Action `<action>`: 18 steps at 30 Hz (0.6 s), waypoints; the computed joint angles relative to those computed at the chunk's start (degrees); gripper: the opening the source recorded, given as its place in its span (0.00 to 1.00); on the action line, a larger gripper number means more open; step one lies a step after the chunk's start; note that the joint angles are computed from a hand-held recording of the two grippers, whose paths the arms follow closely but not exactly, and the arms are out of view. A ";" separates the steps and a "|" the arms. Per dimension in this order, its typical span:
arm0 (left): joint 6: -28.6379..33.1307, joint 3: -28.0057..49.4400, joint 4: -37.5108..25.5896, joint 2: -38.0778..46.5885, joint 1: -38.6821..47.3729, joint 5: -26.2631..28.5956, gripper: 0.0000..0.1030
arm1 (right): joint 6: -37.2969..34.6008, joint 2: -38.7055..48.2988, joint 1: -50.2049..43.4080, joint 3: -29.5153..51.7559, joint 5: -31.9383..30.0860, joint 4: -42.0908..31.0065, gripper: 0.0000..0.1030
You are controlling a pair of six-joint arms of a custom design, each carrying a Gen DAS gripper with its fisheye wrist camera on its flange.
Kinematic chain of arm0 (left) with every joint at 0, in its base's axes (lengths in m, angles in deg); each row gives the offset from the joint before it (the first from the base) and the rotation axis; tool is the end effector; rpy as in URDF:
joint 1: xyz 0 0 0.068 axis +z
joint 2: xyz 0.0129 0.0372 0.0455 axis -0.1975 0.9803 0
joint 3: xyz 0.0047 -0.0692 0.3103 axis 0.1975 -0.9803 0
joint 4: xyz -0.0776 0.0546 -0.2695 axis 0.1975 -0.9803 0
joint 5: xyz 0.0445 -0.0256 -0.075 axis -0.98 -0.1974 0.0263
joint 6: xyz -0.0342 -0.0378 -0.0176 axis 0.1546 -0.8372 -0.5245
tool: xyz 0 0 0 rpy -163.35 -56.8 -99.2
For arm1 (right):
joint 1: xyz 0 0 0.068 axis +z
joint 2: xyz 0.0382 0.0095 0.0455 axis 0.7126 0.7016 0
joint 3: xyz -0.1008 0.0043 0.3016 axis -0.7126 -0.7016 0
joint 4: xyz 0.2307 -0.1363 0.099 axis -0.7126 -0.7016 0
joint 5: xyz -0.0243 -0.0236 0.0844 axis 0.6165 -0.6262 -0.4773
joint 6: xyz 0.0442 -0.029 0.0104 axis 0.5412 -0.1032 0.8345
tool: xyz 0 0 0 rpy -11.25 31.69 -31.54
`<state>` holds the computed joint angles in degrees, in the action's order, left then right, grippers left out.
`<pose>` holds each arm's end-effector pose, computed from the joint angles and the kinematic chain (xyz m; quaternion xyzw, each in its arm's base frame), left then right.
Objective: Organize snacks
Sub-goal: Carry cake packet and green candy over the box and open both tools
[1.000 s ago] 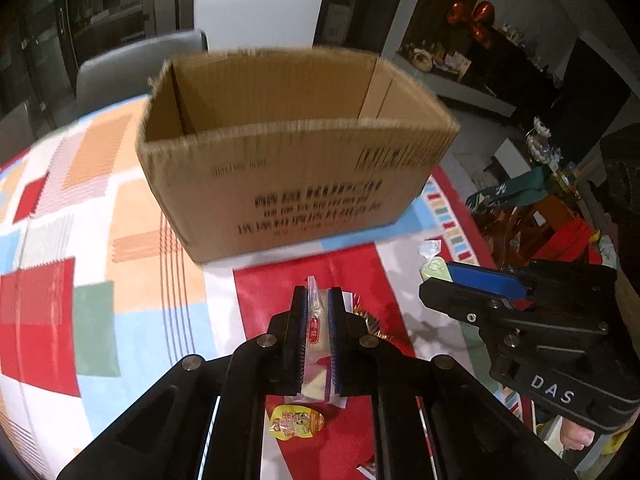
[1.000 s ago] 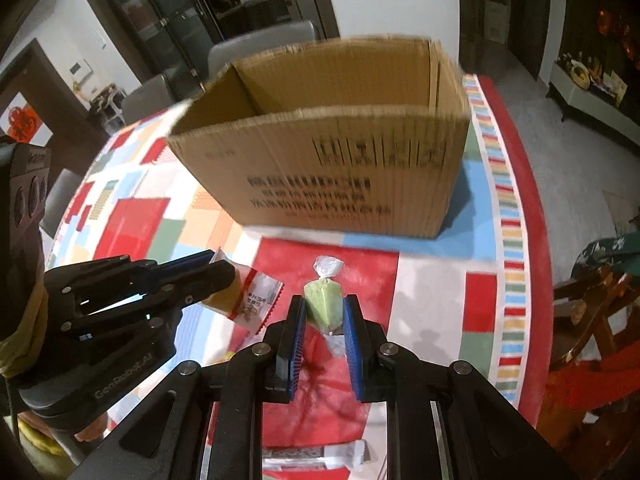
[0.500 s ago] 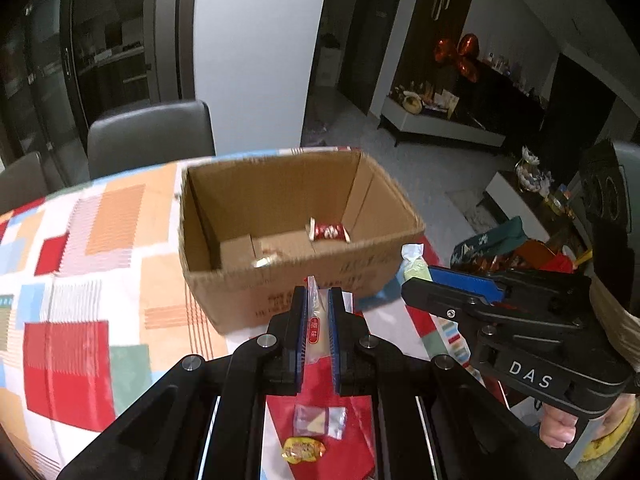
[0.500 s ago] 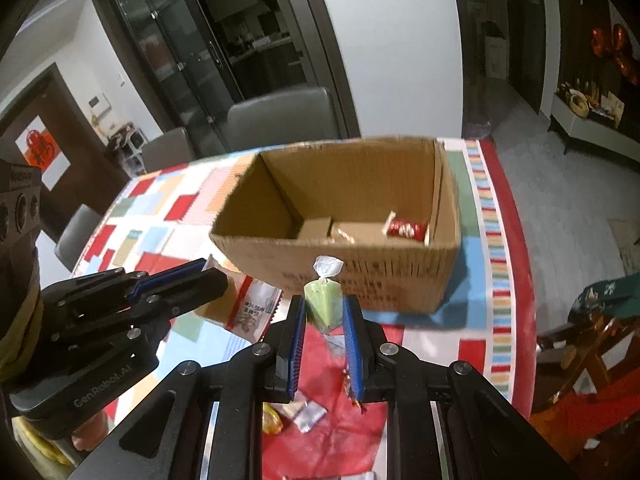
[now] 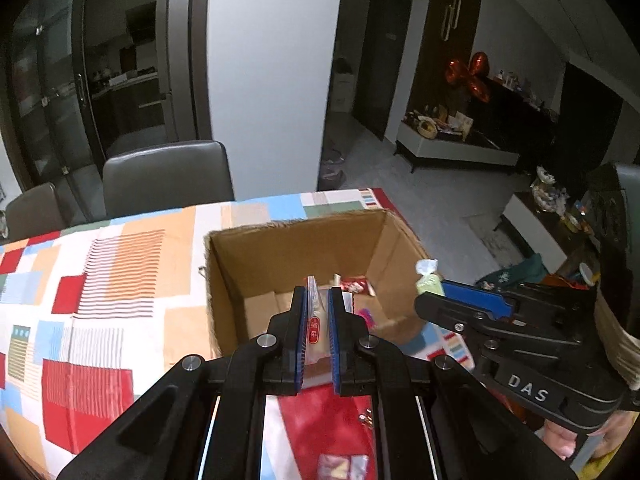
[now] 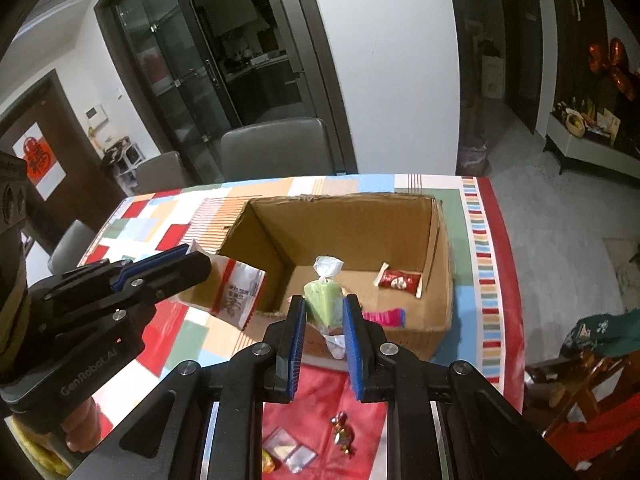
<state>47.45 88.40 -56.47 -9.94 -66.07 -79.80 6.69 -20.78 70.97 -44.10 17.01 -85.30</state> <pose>0.1859 -0.2396 0.3105 0.1331 0.9148 -0.0998 0.3681 0.1763 0.0850 0.2774 -0.0559 0.9291 0.1481 0.3342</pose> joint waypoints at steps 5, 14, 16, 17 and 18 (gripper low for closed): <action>2.53 0.09 2.26 2.65 1.80 -1.05 0.11 | -0.62 2.99 -0.80 -0.41 -0.28 2.72 0.20; 4.49 -2.29 6.49 2.71 2.05 -8.24 0.43 | -1.20 3.71 2.90 -2.24 9.81 6.19 0.33; 4.72 -3.65 6.71 1.64 1.63 -8.42 0.47 | -1.06 2.52 2.64 -2.74 8.37 5.53 0.33; 4.52 -4.32 6.59 1.12 1.04 -8.64 0.47 | -0.84 1.56 2.87 -3.22 8.06 5.03 0.33; 4.34 -4.79 6.26 0.70 0.48 -8.70 0.47 | -0.88 1.23 3.01 -3.36 8.24 4.78 0.33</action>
<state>51.79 83.61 -50.21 -9.24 -65.59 -88.50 5.81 -19.55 73.99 -47.46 25.25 -80.52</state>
